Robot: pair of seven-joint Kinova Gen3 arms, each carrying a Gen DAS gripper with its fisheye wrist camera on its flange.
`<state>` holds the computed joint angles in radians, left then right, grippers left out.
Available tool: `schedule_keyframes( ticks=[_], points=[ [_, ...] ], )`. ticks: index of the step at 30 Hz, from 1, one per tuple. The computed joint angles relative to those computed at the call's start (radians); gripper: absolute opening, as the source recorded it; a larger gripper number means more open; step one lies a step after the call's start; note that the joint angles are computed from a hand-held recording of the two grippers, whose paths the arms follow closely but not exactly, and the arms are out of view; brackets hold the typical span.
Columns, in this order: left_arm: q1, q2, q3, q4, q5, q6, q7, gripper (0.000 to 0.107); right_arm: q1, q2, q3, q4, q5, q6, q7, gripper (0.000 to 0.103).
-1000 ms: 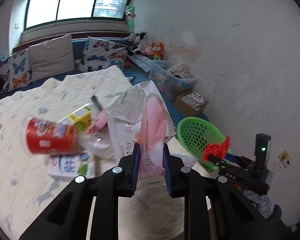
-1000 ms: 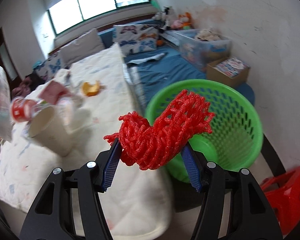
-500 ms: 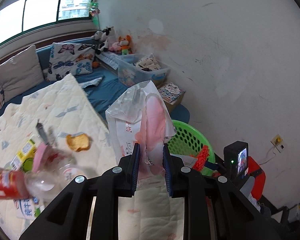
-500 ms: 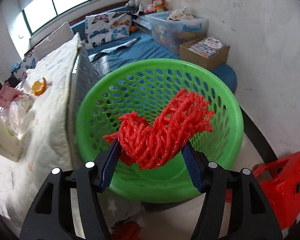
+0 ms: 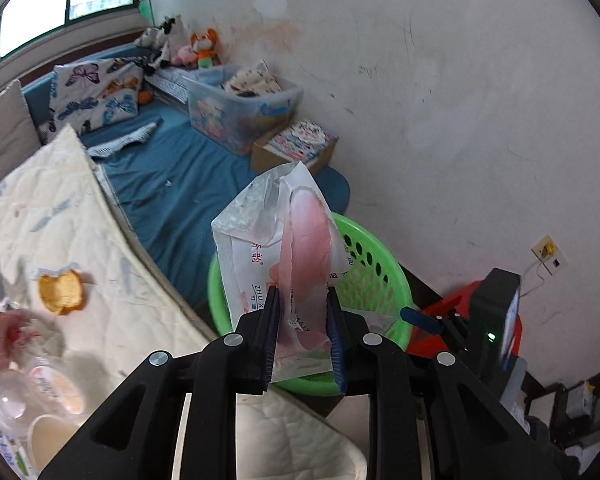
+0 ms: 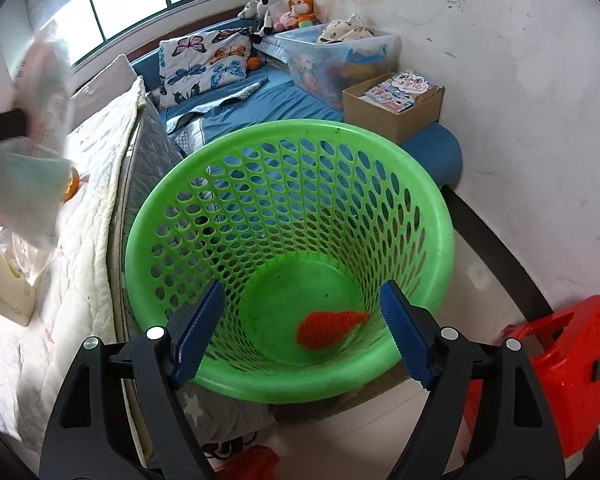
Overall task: Collect trash
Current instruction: 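Carry the red net sleeve to the green basket and open the right tool, then drop the clear plastic bag into the green basket with the left tool, then grasp the red-and-white cup with the left tool while the right tool grasps the white paper cup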
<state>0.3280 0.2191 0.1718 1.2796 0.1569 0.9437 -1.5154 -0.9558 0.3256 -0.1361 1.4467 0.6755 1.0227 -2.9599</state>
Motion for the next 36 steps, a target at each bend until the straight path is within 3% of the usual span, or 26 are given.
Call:
schedule_keyframes(
  ticks=[8,15,23,36],
  points=[
    [0.028,0.07,0.002,-0.036,-0.018,0.007,0.02,0.035,-0.022,-0.036,-0.012,0.046,0.04,0.017,-0.065,0.082],
    [0.012,0.065,0.008,0.005,0.021,-0.035,-0.002,0.059,-0.02,-0.057,-0.032,0.07,0.065,0.027,-0.117,0.082],
    [-0.035,-0.013,0.011,0.102,0.096,-0.084,-0.053,0.06,-0.028,-0.057,-0.047,0.05,0.083,0.053,-0.129,0.082],
    [-0.113,-0.289,-0.059,0.347,0.119,-0.164,-0.089,0.062,-0.101,-0.013,-0.056,-0.076,0.105,0.059,-0.066,0.084]
  ],
)
